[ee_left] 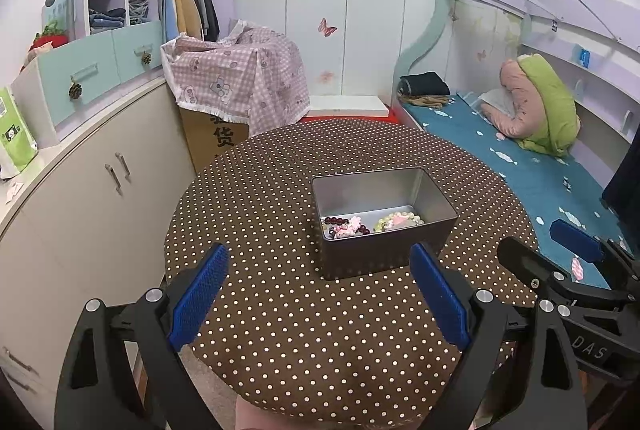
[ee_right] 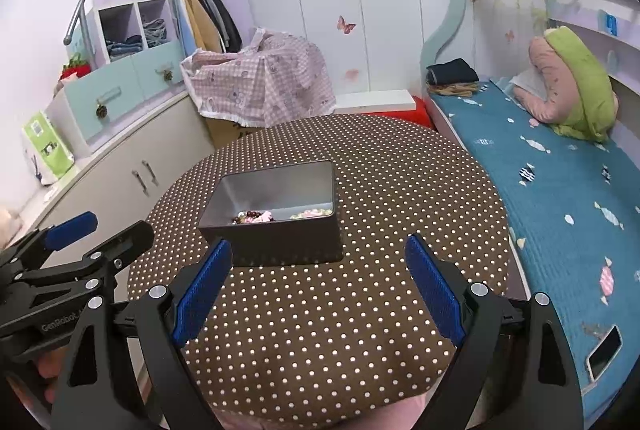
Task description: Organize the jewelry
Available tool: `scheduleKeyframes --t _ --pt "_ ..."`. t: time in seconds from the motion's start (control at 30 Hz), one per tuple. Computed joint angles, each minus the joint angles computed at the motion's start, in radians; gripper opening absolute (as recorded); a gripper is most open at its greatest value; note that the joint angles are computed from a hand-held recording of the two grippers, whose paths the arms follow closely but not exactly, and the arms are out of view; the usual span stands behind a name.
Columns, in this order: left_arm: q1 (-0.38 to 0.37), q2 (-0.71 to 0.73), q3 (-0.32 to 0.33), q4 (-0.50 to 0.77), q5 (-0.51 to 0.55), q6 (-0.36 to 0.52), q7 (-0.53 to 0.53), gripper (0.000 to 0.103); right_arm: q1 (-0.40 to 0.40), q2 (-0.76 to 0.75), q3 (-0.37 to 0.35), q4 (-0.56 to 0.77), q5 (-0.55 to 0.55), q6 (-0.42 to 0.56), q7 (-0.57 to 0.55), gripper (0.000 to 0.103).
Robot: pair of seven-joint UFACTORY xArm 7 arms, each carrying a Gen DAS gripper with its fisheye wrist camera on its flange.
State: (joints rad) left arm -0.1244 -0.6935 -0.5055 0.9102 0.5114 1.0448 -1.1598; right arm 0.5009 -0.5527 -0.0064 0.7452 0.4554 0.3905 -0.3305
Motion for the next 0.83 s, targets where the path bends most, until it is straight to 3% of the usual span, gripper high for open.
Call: scheduleKeyframes --t 0.47,0.83 --pt "-0.001 0.012 -0.01 0.013 0.012 0.029 0.001 0.089 0.0 0.008 0.003 0.001 -0.005 -0.002 0.003 0.086" --pt "-0.022 0.022 0.027 0.007 -0.02 0.024 0.004 0.089 -0.002 0.023 0.011 0.008 -0.005 0.005 0.011 0.086"
